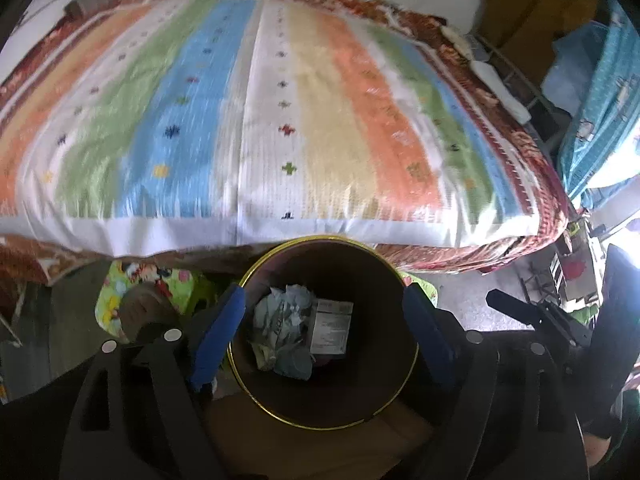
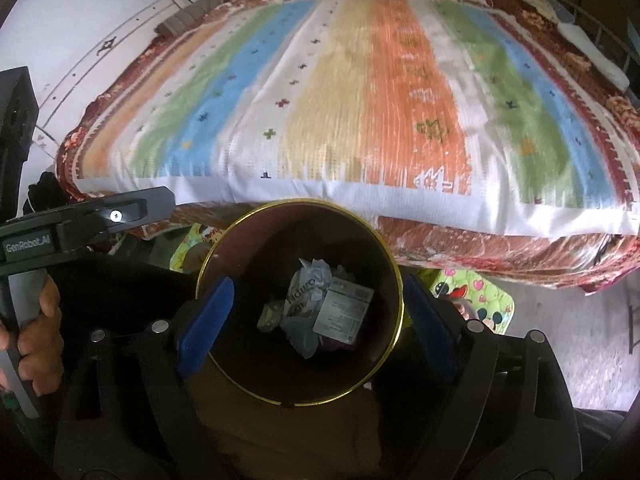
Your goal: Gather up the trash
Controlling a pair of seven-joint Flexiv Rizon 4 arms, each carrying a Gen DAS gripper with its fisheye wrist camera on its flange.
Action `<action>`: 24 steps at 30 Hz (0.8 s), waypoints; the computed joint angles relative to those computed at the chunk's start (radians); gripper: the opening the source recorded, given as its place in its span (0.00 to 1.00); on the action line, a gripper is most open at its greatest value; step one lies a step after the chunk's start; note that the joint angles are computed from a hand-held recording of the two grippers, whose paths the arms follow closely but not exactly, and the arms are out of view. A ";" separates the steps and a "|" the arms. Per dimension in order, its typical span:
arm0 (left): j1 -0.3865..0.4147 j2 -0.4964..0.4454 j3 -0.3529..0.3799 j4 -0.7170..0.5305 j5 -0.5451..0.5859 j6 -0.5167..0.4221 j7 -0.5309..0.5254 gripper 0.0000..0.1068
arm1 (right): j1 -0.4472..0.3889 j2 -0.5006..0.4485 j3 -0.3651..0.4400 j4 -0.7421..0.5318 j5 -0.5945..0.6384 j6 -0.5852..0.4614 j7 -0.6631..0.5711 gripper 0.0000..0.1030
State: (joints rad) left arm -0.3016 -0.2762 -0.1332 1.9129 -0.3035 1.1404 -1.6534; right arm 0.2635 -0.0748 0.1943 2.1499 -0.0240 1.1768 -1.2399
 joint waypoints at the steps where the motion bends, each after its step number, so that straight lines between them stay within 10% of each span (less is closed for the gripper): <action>1: 0.001 0.008 -0.003 0.010 -0.003 0.013 0.009 0.77 | -0.001 0.011 0.000 0.012 -0.004 0.011 0.002 0.80; 24: -0.042 0.177 -0.057 0.261 -0.243 0.233 0.310 0.87 | 0.016 0.216 0.020 0.208 -0.086 0.132 0.056 0.87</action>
State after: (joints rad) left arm -0.3440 -0.0994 -0.1904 2.1744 -0.5465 1.3729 -1.3436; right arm 0.2794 0.1415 0.2139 2.3575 -0.1096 1.3088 -1.1838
